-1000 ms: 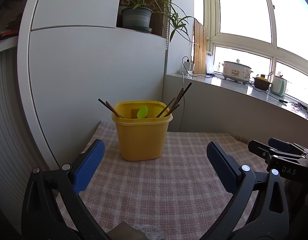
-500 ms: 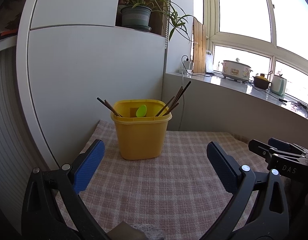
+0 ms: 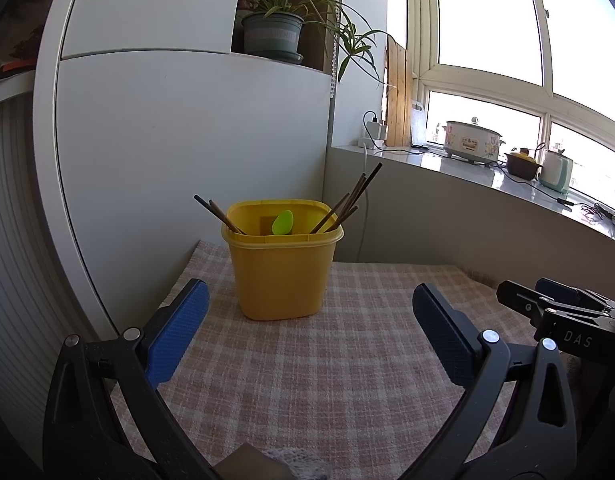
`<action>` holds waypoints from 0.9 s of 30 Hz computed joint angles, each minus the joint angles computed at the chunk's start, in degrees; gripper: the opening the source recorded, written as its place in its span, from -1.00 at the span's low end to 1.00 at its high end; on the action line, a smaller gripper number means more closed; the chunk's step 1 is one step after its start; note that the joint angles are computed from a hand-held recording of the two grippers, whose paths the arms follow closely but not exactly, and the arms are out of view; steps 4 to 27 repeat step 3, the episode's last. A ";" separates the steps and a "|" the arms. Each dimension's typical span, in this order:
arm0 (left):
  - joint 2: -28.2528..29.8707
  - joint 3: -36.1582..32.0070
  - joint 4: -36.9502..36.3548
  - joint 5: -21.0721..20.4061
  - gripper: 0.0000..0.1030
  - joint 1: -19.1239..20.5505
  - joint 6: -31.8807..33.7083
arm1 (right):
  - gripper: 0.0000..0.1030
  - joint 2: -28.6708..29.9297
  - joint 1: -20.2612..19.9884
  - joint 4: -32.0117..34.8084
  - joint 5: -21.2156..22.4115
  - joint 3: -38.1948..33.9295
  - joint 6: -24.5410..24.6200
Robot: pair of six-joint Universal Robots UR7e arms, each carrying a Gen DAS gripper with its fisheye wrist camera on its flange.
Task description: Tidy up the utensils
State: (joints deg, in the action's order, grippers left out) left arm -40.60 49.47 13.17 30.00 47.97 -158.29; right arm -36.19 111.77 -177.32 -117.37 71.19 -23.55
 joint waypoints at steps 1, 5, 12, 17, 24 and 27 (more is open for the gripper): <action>0.05 -0.08 0.13 -0.01 1.00 0.00 -0.09 | 0.65 0.01 0.01 0.02 -0.03 0.00 0.03; 0.06 0.01 -0.08 -0.20 1.00 -0.07 0.02 | 0.65 0.00 -0.02 0.18 -0.01 0.00 0.02; 0.06 0.01 -0.08 -0.20 1.00 -0.07 0.02 | 0.65 0.00 -0.02 0.18 -0.01 0.00 0.02; 0.06 0.01 -0.08 -0.20 1.00 -0.07 0.02 | 0.65 0.00 -0.02 0.18 -0.01 0.00 0.02; 0.06 0.01 -0.08 -0.20 1.00 -0.07 0.02 | 0.65 0.00 -0.02 0.18 -0.01 0.00 0.02; 0.06 0.01 -0.08 -0.20 1.00 -0.07 0.02 | 0.65 0.00 -0.02 0.18 -0.01 0.00 0.02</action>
